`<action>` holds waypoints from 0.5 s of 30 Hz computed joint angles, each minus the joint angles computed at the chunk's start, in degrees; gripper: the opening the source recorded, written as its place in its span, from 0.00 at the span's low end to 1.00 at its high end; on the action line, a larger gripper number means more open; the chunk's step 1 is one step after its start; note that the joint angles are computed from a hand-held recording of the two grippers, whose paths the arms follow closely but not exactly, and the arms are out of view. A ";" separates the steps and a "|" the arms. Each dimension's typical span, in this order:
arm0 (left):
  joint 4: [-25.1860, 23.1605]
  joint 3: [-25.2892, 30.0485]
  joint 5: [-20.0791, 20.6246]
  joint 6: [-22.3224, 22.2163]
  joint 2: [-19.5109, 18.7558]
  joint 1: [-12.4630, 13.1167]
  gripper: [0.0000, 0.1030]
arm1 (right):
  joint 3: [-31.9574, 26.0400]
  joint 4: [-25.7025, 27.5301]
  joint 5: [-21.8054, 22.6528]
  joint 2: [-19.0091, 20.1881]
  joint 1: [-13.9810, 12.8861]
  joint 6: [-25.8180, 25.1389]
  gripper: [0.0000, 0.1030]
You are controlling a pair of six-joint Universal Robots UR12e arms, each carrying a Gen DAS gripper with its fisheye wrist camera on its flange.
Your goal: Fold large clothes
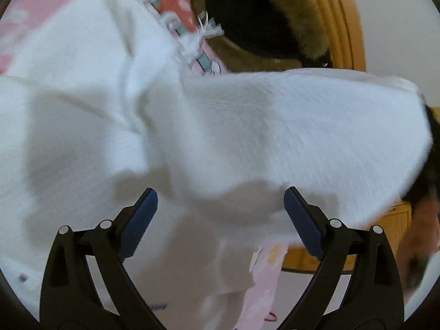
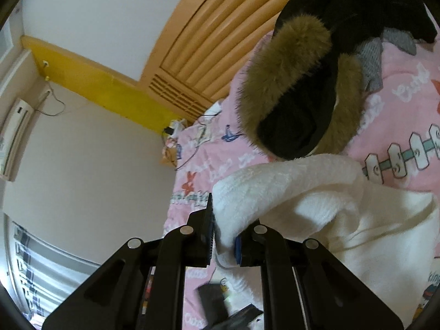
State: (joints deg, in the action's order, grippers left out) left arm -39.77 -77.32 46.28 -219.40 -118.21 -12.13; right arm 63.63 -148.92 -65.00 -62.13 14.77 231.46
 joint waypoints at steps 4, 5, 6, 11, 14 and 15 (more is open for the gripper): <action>-4.23 7.07 3.40 1.48 -4.82 -1.34 0.88 | 3.77 -3.35 0.71 -1.88 0.01 1.37 0.10; -3.20 9.00 4.72 0.13 -6.23 -1.35 0.88 | 5.19 -4.69 0.96 -2.51 -0.05 1.61 0.10; -2.63 10.49 5.41 -0.69 -7.35 -1.10 0.88 | 6.31 -5.74 0.83 -3.02 -0.09 1.86 0.10; -1.17 18.38 11.40 0.16 -10.98 -0.36 0.88 | 13.32 -14.67 1.55 -5.09 -0.57 7.30 0.11; -3.02 24.58 13.28 4.57 -13.88 0.08 0.88 | 17.40 -20.81 1.87 -5.53 -0.33 10.20 0.10; -4.36 25.60 13.39 7.30 -14.04 0.22 0.88 | 18.55 -21.22 0.92 -5.85 -0.03 9.43 0.10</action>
State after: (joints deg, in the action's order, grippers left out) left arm -44.13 -51.72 59.67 -212.09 -132.25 -11.91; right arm 82.19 -170.14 -64.08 -67.98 14.74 240.89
